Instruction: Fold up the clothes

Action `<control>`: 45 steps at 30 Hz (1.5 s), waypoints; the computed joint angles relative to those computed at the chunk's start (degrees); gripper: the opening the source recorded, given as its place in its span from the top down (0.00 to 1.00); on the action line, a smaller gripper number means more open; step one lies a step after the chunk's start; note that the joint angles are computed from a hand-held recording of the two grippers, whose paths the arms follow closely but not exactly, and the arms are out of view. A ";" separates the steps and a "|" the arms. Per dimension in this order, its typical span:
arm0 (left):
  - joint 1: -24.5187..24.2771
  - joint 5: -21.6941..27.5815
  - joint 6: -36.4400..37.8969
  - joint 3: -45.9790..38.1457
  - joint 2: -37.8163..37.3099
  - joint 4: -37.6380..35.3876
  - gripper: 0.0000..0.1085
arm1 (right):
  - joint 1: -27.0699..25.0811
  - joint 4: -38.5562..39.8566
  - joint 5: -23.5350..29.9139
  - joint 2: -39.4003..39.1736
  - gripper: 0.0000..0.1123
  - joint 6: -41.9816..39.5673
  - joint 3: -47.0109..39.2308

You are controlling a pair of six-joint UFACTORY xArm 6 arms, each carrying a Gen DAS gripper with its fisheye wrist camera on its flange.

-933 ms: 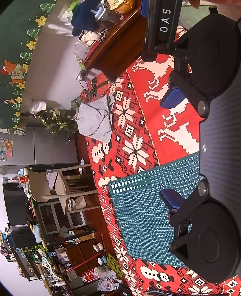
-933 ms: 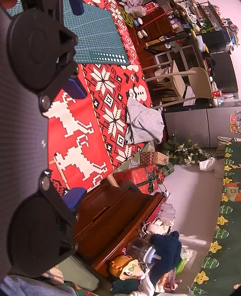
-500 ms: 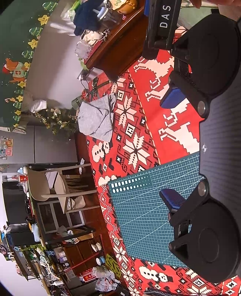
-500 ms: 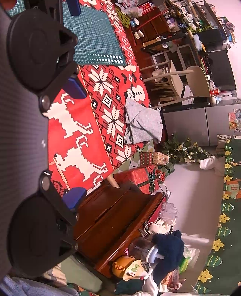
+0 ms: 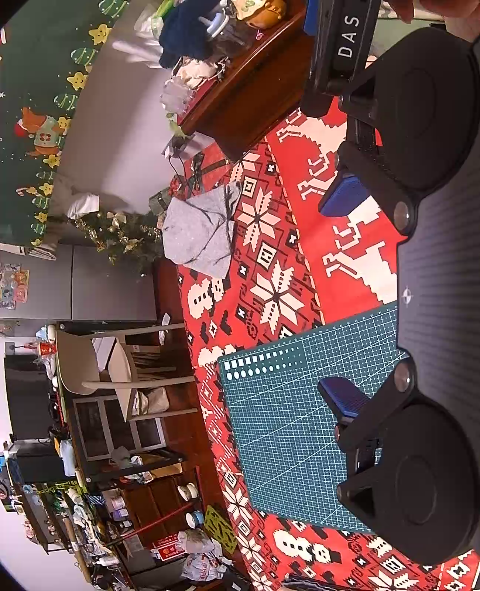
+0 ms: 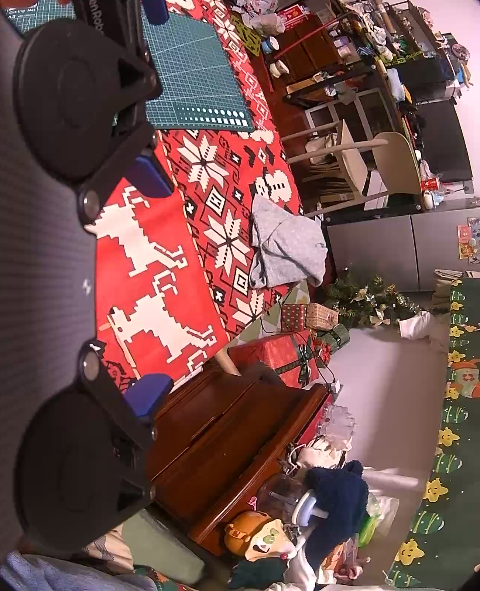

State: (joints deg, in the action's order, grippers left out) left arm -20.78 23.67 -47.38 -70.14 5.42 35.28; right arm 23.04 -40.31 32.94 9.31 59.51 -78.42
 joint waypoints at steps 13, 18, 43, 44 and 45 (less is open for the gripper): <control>0.14 -0.30 -0.71 0.24 -0.23 -0.67 0.14 | 0.24 -0.10 0.84 -0.05 0.09 -0.50 -0.27; 0.02 0.02 -1.29 0.15 -0.21 -0.77 0.14 | 0.14 -0.13 0.56 -0.34 0.09 0.06 0.05; 1.02 -4.19 -5.39 2.05 -0.39 1.42 0.12 | 0.53 -0.61 2.45 -0.09 0.09 0.66 -0.52; 1.22 -4.70 -4.28 2.17 -0.15 -0.47 0.12 | 0.56 -0.53 2.67 -0.02 0.09 0.76 -0.63; 1.36 -4.87 -3.54 2.17 0.09 -1.83 0.12 | 0.60 -0.44 2.90 0.05 0.09 0.86 -0.75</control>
